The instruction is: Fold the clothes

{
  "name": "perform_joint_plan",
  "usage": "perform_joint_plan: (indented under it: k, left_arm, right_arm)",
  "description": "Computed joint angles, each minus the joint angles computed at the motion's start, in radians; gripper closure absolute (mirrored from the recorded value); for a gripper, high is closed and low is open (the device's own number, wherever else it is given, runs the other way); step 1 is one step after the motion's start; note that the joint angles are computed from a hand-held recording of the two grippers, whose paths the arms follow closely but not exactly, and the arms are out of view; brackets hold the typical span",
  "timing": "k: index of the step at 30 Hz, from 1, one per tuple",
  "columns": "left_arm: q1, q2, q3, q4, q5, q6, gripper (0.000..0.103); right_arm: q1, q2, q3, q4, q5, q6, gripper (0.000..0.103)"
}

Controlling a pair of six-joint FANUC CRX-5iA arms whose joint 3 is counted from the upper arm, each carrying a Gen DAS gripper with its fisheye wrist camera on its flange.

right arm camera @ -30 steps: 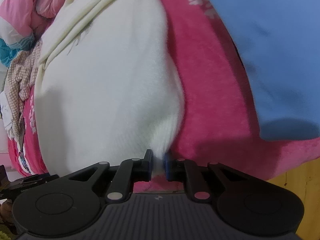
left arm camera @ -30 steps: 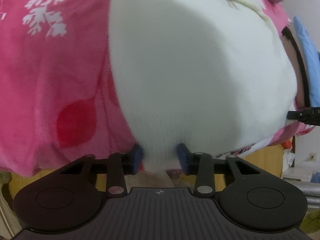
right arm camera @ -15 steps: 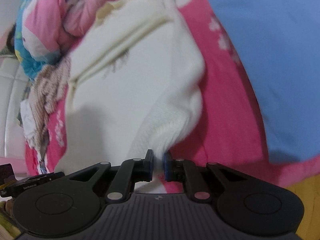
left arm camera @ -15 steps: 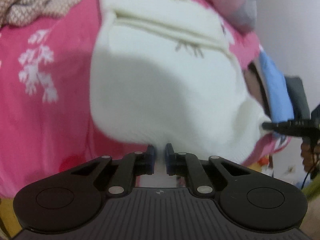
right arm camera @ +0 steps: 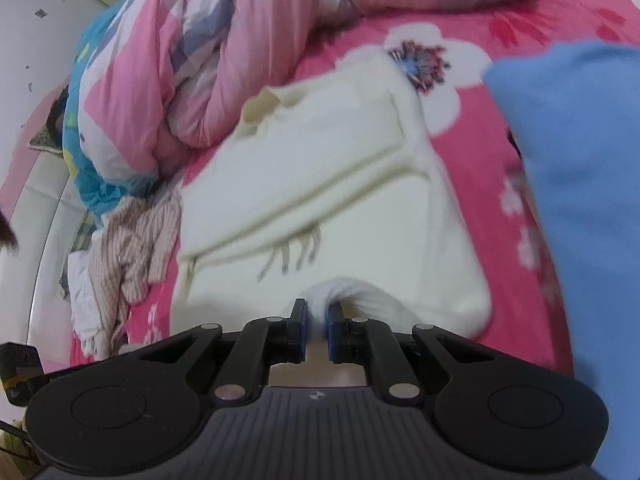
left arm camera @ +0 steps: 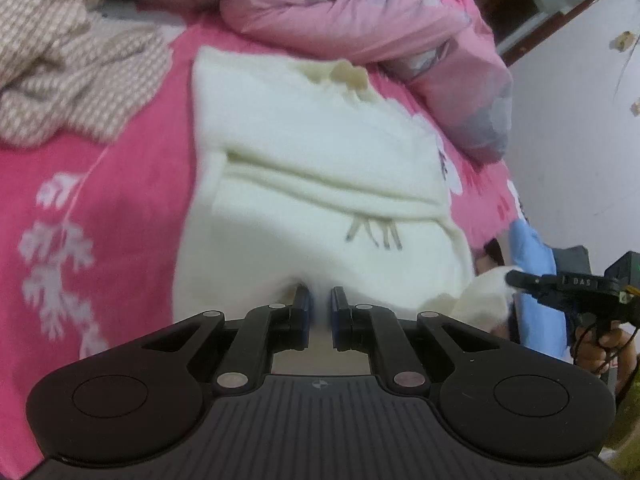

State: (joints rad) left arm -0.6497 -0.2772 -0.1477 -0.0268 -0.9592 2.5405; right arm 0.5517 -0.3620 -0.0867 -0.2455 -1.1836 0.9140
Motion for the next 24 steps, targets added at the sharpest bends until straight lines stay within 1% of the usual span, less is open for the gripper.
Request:
perform_joint_plan:
  k: [5, 8, 11, 17, 19, 22, 24]
  left_arm:
    - [0.081, 0.009, -0.009, 0.046, 0.065, -0.087, 0.095]
    - [0.143, 0.015, -0.019, 0.093, 0.119, -0.153, 0.095]
    - [0.197, 0.028, -0.022, 0.14, 0.157, -0.215, 0.095]
    - [0.289, 0.085, -0.026, 0.249, 0.232, -0.385, 0.095]
    - [0.307, 0.106, -0.022, 0.273, 0.247, -0.412, 0.095]
    - [0.322, 0.135, 0.0, 0.27, 0.253, -0.423, 0.095]
    - [0.324, 0.154, 0.021, 0.244, 0.251, -0.398, 0.095]
  right_arm:
    - [-0.017, 0.074, 0.052, 0.017, 0.062, 0.015, 0.093]
    - [-0.038, 0.113, 0.08, 0.018, 0.102, -0.011, 0.093]
    - [-0.052, 0.15, 0.103, 0.032, 0.134, -0.045, 0.093]
    - [-0.077, 0.225, 0.147, 0.056, 0.201, -0.069, 0.094]
    - [-0.086, 0.25, 0.163, 0.057, 0.221, -0.063, 0.094]
    - [-0.114, 0.293, 0.194, 0.022, 0.241, -0.032, 0.094]
    - [-0.138, 0.326, 0.223, -0.015, 0.248, 0.005, 0.094]
